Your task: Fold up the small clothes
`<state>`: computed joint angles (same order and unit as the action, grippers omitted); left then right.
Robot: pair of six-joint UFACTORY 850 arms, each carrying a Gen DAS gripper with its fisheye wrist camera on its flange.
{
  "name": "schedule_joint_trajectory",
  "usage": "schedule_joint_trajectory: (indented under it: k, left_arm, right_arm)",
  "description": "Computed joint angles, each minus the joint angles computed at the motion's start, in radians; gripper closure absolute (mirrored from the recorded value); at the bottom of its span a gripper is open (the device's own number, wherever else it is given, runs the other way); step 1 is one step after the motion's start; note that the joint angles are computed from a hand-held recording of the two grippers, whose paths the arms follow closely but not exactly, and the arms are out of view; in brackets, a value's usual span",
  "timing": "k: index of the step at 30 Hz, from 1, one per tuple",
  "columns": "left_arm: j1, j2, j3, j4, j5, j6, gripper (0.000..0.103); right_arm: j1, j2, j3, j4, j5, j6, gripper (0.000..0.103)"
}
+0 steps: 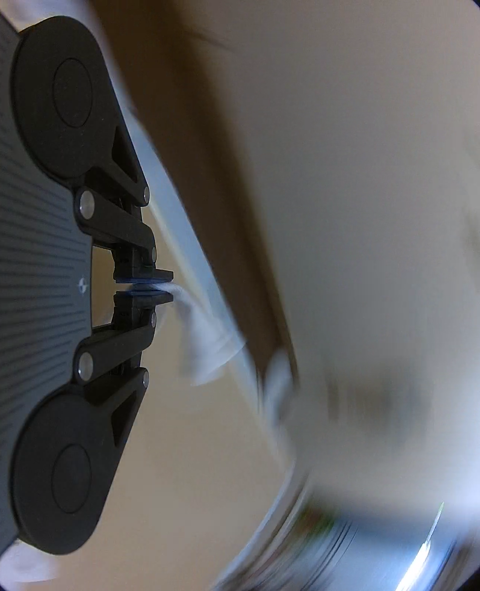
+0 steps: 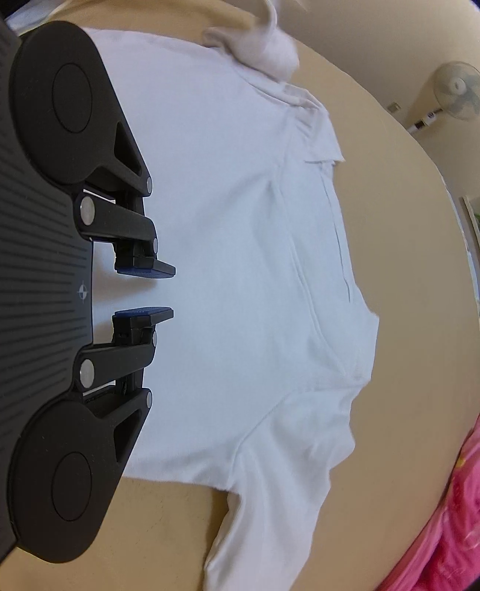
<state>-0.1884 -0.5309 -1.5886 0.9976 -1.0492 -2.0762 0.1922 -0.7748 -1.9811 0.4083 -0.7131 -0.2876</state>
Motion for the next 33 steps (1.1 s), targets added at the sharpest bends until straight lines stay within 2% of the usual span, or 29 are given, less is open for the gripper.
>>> schedule_joint_trajectory:
  k: [2,3,4,7,8,10,12,14,15,16,17,20,22,25,27,30,33]
  left_arm:
    - [0.092,0.126,0.19,-0.149,0.195,-0.209,0.1]
    - [0.12,0.166,0.261,-0.161,0.3,-0.285,0.099]
    - [0.135,0.182,0.302,-0.131,0.362,-0.319,0.099]
    - [0.162,0.206,0.35,-0.121,0.457,-0.297,0.098]
    - [0.175,0.224,0.379,-0.104,0.51,-0.316,0.09]
    - [0.211,0.27,0.463,-0.073,0.61,-0.351,0.082]
    - [0.231,0.267,0.473,-0.113,0.651,-0.295,0.082]
    - [0.247,0.264,0.481,-0.08,0.684,-0.3,0.082]
    - [0.249,0.253,0.469,-0.066,0.685,-0.288,0.083]
    - [0.24,0.234,0.442,-0.063,0.655,-0.251,0.099]
    - [0.232,0.221,0.418,-0.04,0.609,-0.217,0.1]
    - [0.187,0.216,0.388,0.162,0.379,-0.286,0.1]
    - [0.187,0.211,0.383,0.167,0.358,-0.275,0.099]
    - [0.206,0.167,0.341,-0.028,0.391,-0.096,0.099]
    - [0.205,0.143,0.317,-0.083,0.364,-0.07,0.099]
    - [0.155,0.125,0.259,0.006,0.274,-0.109,0.1]
    - [0.046,0.083,0.149,0.205,0.203,-0.07,0.1]
  right_arm:
    - [0.013,0.006,0.014,-0.03,0.01,-0.001,0.086]
    - [0.018,0.012,0.023,-0.043,0.012,0.002,0.086]
    - [0.023,0.013,0.028,-0.057,0.012,0.007,0.086]
    - [0.031,0.005,0.025,-0.08,0.013,0.015,0.086]
    - [0.032,0.002,0.024,-0.088,0.017,0.017,0.086]
    - [0.034,0.0,0.024,-0.098,0.022,0.02,0.086]
    - [0.035,0.0,0.027,-0.1,0.027,0.02,0.086]
    - [0.036,0.001,0.032,-0.104,0.036,0.014,0.086]
    - [0.037,0.002,0.037,-0.105,0.042,0.007,0.086]
    - [0.038,0.004,0.042,-0.106,0.05,-0.001,0.086]
    - [0.038,0.005,0.046,-0.104,0.055,-0.007,0.086]
    - [0.036,0.008,0.056,-0.088,0.069,-0.026,0.086]
    - [0.034,0.008,0.059,-0.077,0.072,-0.027,0.085]
    - [0.036,0.007,0.058,-0.079,0.077,-0.022,0.085]
    - [0.036,0.004,0.055,-0.08,0.078,-0.02,0.085]
    - [0.031,0.002,0.051,-0.062,0.073,-0.016,0.086]
    - [0.016,0.011,0.056,-0.006,0.088,-0.01,0.086]
